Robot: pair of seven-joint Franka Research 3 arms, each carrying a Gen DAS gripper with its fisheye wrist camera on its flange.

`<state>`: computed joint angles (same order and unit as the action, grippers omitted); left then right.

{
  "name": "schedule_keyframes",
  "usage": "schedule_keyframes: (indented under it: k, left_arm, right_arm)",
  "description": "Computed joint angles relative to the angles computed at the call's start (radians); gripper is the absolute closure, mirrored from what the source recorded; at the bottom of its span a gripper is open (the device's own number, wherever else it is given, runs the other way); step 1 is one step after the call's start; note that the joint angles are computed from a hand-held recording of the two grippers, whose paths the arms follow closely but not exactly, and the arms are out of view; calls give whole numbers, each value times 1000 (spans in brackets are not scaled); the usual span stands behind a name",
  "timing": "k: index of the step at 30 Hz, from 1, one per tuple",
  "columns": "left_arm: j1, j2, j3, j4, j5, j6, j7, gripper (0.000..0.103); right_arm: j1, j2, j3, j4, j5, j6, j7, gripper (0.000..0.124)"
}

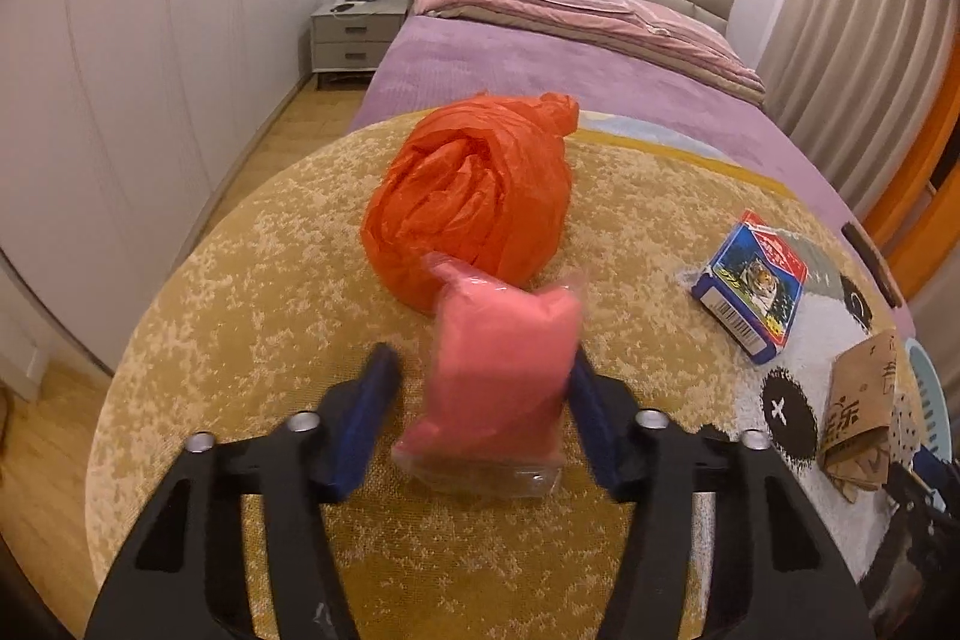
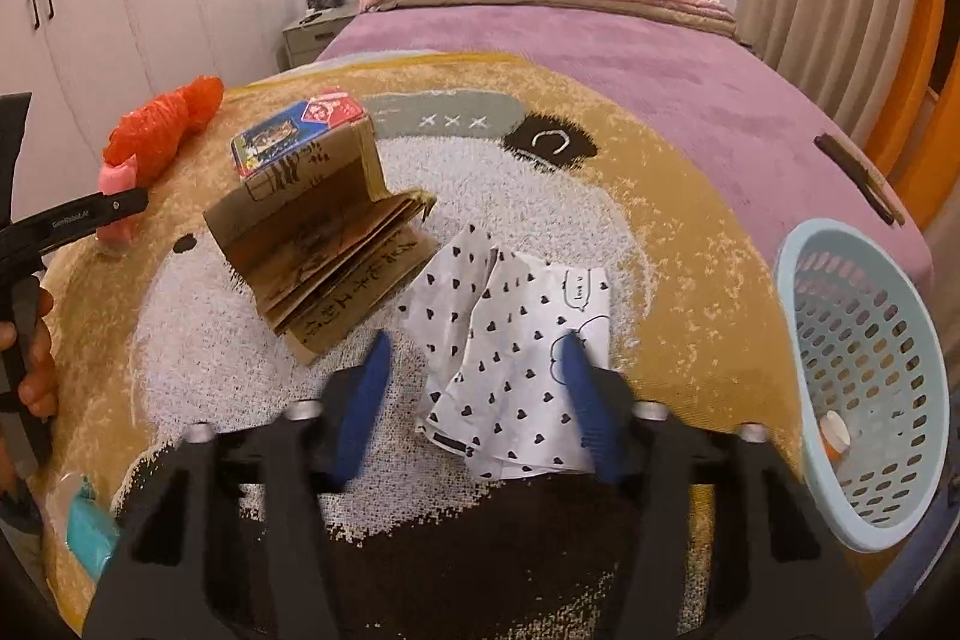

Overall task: Collect trash
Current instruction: 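Grasp the pink packet with the left tool while the right tool grasps the white dotted paper, then carry packet and paper over the wastebasket and open both tools to drop them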

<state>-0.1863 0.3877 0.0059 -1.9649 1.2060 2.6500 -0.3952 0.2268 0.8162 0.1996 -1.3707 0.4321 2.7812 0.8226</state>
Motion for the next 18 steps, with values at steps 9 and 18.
schedule_keyframes:
  k: [9,18]
  left_arm:
    - [-2,-41,8,-45,178,87,-181,66]
    - [-3,-107,-63,-87,296,67,-287,66]
  right_arm:
    - [-52,18,43,39,78,-49,-17,116]
    - [-191,-23,204,-38,319,15,-252,118]
